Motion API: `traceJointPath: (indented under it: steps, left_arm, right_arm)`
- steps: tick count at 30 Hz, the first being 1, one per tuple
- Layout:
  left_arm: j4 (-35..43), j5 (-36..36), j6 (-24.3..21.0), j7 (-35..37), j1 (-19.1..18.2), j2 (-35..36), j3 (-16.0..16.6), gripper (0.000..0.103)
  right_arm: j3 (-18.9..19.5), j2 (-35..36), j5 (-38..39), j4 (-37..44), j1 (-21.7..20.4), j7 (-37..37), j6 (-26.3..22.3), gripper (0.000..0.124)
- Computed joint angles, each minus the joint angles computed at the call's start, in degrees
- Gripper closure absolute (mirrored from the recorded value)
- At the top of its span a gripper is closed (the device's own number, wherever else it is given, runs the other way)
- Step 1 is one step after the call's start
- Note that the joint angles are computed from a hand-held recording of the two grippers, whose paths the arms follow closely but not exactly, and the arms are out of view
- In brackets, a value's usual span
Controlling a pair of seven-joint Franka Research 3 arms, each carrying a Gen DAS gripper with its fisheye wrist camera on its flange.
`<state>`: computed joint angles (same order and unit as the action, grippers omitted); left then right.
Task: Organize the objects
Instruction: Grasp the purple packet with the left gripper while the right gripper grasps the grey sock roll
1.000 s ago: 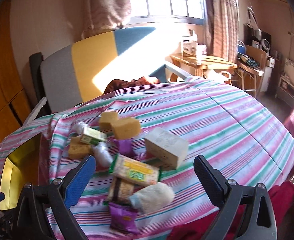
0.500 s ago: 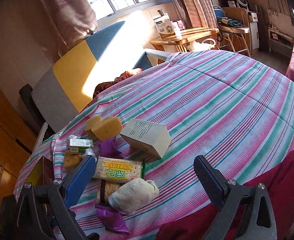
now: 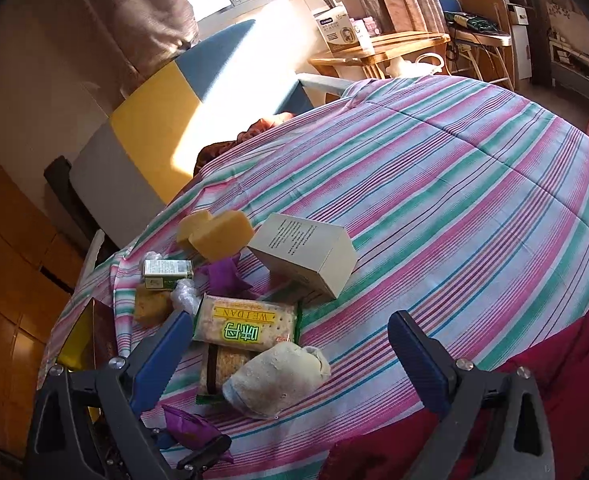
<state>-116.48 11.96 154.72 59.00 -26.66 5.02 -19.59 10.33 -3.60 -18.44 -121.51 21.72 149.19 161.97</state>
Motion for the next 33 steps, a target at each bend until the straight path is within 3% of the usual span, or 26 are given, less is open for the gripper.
traceJointPath:
  steps: [9, 16, 18, 19, 20, 23, 26, 29, 33]
  left_arm:
    - [-11.6, -1.0, 3.6, -3.1, 1.4, -12.7, 1.3, 0.068]
    - [-18.2, -1.0, 5.7, -6.9, 2.5, -20.3, 2.4, 0.068]
    - [-20.8, -1.6, 5.9, -7.9, 2.9, -23.8, 3.3, 0.068]
    - [-21.7, -1.3, 5.7, -8.8, 3.6, -25.3, 3.4, 0.068]
    - [-22.7, -0.9, 4.9, -9.6, 4.3, -27.1, 3.7, 0.068]
    - [-26.4, 0.1, 2.9, -12.3, 7.3, -33.3, 5.1, 0.068]
    - [-28.8, 3.3, -1.5, -15.8, 13.2, -38.2, 5.4, 0.068]
    - [-29.2, 5.3, -5.9, -16.6, 17.8, -39.5, 7.7, 0.068]
    - [-27.8, 6.3, -7.9, -16.3, 22.4, -36.8, 10.7, 0.068]
  right_arm:
    - [-0.9, 8.0, 9.3, 10.6, 4.7, -17.6, -14.9, 0.022]
    - [-2.3, 11.6, 7.8, 15.6, 7.8, -20.6, -23.1, 0.022]
    - [-2.4, 12.6, 8.4, 17.1, 8.1, -21.6, -25.5, 0.027]
    - [-2.6, 13.1, 8.3, 17.9, 8.4, -21.8, -26.9, 0.039]
    - [-2.8, 13.5, 7.2, 18.5, 8.8, -21.2, -28.2, 0.048]
    - [-3.2, 13.8, 5.4, 19.3, 9.6, -21.3, -29.5, 0.053]
    - [-3.4, 13.9, 3.8, 19.6, 10.1, -21.1, -30.2, 0.054]
    - [-3.5, 13.2, 4.0, 18.6, 10.0, -20.5, -29.2, 0.054]
    - [-3.5, 13.0, 3.2, 18.3, 10.0, -19.5, -27.7, 0.054]
